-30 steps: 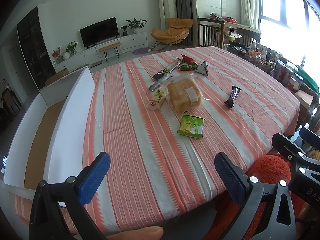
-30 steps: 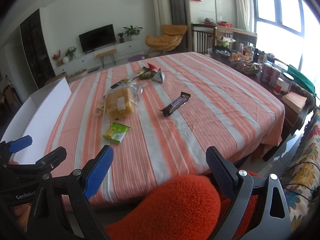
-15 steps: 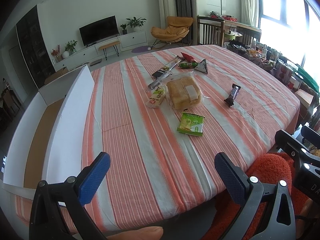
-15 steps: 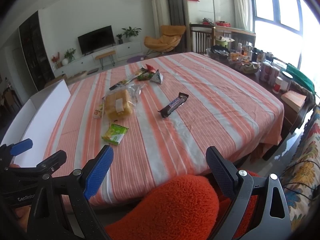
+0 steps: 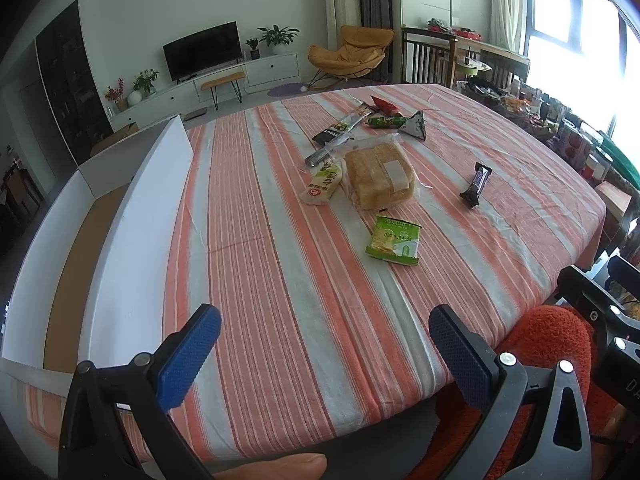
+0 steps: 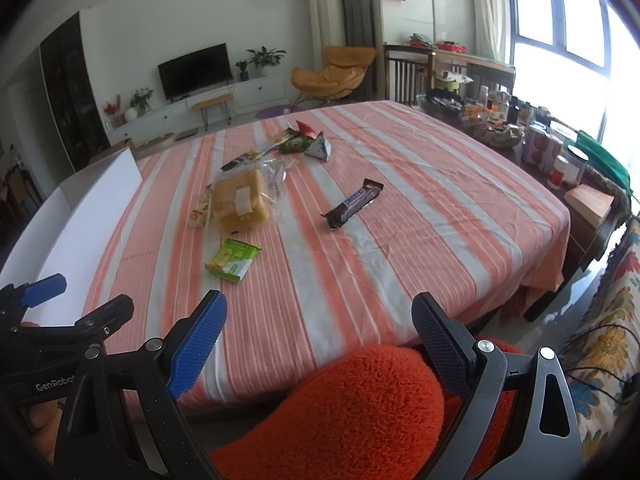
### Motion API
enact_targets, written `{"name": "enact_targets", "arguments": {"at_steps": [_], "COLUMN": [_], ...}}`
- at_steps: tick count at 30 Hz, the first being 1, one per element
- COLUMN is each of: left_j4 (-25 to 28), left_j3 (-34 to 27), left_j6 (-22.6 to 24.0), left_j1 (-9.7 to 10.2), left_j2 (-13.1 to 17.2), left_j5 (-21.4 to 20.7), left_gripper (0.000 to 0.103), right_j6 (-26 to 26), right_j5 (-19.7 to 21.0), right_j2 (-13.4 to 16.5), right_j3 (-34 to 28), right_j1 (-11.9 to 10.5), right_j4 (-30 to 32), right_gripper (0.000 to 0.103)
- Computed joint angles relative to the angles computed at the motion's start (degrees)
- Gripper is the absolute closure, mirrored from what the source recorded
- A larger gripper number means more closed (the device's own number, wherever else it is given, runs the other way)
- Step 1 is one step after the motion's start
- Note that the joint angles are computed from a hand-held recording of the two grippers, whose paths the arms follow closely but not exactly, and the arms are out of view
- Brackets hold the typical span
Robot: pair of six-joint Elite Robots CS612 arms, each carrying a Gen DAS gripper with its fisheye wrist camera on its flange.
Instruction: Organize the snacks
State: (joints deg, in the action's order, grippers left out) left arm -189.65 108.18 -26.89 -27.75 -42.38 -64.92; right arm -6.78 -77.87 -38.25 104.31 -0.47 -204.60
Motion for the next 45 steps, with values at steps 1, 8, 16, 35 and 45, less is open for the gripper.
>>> {"name": "enact_targets", "arguments": {"at_steps": [1, 8, 16, 35, 45], "left_j4": [0.08, 0.61, 0.06, 2.36, 5.94], "left_j3": [0.0, -0.05, 0.26, -1.15, -3.07], "left_j6": [-0.11, -0.22, -0.96, -1.3, -1.04], "left_j1": [0.0, 0.03, 0.35, 0.39, 0.35], "left_j2": [0.04, 0.04, -0.28, 0.48, 1.57], "left_j5": [0.07, 0.21, 0.54, 0.42, 0.26], "left_gripper": [0.0, 0.0, 0.0, 0.0, 0.0], "right_j6": [-0.08, -0.12, -19.92, -9.27, -8.64], "right_j5": [-0.08, -0.07, -24.89, -0.34, 2.53], "right_j2": [0.02, 0.02, 1.74, 1.52, 2.65], "right_j3": [0.0, -0.01, -2.98, -2.33, -2.83], "right_j1": [0.04, 0.05, 2.72, -0.93, -1.12], "right_j4": [-0.05, -0.04, -19.17, 0.44, 0.84], "right_gripper": [0.007, 0.007, 0.008, 0.008, 0.008]}}
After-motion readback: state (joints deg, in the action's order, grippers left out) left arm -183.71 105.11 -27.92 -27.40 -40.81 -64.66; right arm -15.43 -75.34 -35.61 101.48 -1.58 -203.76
